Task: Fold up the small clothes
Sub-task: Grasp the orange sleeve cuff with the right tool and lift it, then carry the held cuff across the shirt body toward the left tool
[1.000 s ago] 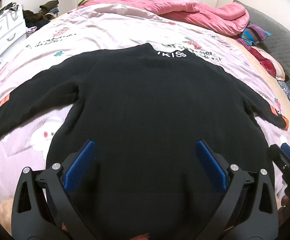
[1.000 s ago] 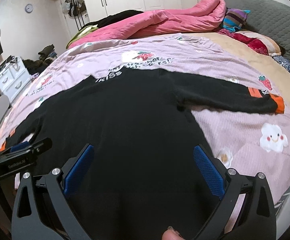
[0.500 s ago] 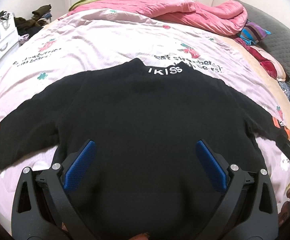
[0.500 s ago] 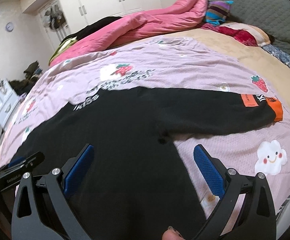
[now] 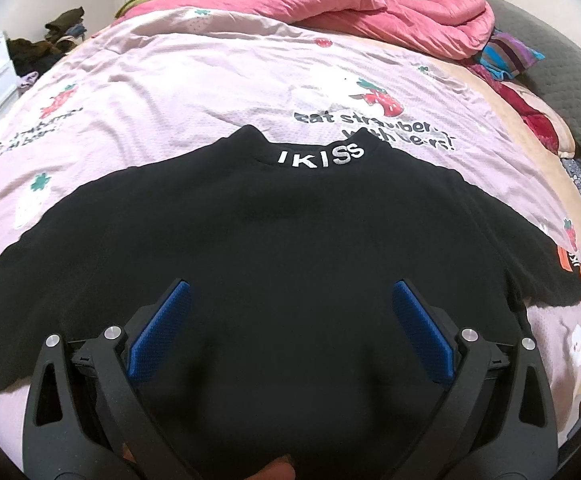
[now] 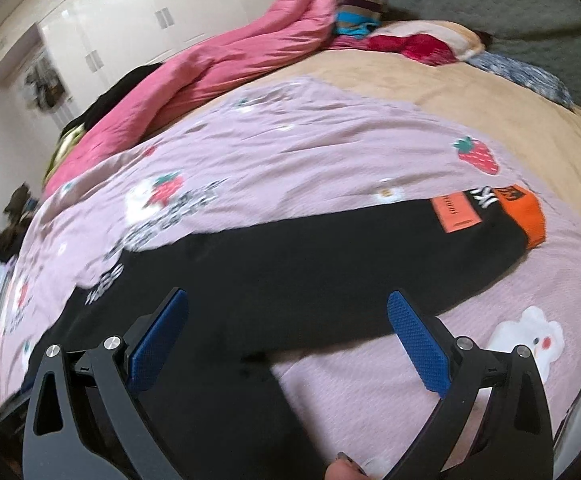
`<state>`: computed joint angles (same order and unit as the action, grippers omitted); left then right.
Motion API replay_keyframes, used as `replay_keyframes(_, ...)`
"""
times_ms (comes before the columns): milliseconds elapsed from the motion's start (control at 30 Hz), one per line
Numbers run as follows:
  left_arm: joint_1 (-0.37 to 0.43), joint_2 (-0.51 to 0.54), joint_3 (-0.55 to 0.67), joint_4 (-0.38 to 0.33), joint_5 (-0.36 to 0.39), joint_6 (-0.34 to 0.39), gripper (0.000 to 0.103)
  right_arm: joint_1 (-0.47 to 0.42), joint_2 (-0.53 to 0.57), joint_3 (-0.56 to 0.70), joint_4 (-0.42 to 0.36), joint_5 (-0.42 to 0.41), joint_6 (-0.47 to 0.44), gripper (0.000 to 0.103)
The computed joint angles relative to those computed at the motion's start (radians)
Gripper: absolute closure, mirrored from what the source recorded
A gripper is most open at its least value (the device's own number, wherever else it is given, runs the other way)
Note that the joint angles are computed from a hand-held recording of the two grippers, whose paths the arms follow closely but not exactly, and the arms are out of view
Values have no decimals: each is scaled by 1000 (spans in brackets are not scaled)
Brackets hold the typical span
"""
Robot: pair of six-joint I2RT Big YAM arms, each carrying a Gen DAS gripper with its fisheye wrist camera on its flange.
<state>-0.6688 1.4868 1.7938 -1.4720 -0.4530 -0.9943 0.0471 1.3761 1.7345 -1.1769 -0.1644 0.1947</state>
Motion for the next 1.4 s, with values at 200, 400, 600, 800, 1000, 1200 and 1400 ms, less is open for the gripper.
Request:
replay_keyframes(200,42,26,6,42,32,64,9,-69,47,22,-2,63,53,4)
replay_keyframes(400,74,54,12,57,57,113,9,-139,83,15,0,116,124,4)
replay_keyframes(600,96,54,-14,101,85,163,9,-205,126,16,5,114,180,4)
replay_keyframes(800,110,45,-33,115,89,175,9,-248,147,6,54,65,249,6)
replay_keyframes(1000,126,31,-46,130,103,173,9,-281,184,33,73,48,275,61)
replay_keyframes(1200,130,8,-46,153,98,186,9,-297,152,4,179,-80,270,90)
replay_keyframes(1400,135,-23,-36,162,134,162,9,-238,76,-14,279,-200,210,90)
